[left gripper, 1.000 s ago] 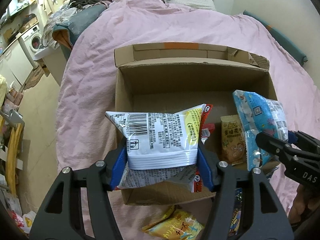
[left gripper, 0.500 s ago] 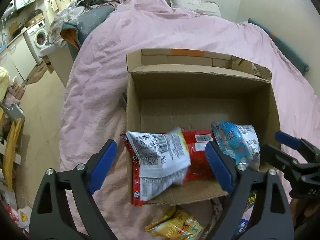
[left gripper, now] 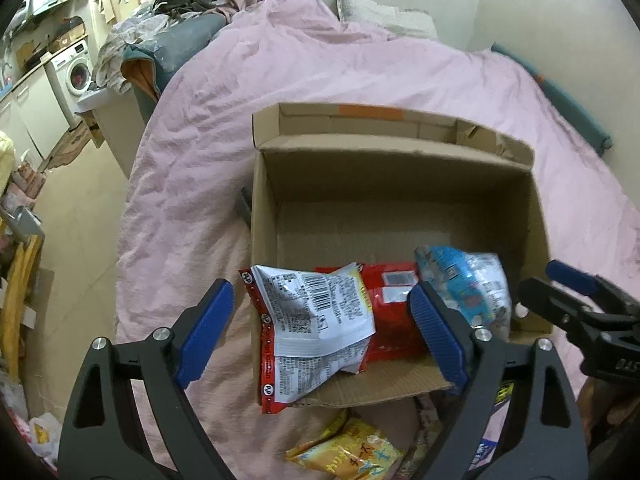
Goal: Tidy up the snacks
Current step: 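Withdraw both tools from the box toward the remaining snacks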
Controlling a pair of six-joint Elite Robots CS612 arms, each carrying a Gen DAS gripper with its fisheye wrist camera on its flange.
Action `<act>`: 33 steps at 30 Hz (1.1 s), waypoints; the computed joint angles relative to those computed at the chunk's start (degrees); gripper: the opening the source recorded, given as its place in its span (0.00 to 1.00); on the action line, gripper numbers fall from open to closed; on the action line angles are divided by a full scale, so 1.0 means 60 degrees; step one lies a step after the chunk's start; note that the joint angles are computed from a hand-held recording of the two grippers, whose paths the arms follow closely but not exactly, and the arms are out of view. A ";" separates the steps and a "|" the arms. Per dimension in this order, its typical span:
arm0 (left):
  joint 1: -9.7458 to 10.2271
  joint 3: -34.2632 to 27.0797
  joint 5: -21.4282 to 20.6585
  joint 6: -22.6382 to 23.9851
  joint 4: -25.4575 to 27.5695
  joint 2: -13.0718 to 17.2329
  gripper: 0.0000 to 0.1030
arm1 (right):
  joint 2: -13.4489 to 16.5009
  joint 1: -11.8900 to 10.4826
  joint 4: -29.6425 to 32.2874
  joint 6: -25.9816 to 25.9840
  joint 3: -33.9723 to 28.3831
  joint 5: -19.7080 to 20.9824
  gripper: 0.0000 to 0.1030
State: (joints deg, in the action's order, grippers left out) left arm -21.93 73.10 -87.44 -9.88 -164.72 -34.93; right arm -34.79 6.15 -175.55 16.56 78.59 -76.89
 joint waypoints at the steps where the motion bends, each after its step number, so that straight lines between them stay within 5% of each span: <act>1: 0.0015 0.0129 -0.0089 -0.0023 -0.0356 -0.0052 0.85 | -0.0026 -0.0001 -0.0114 0.0043 0.0060 -0.0002 0.96; 8: 0.0032 0.0653 0.0182 -0.0313 -0.1494 -0.0314 0.99 | -0.0242 0.0021 -0.0779 0.0238 0.0481 -0.0202 1.00; 33: 0.0285 0.1932 -0.0385 -0.0333 0.0296 -0.1061 0.99 | -0.1064 0.0127 -0.1562 0.1037 0.2216 -0.0563 1.00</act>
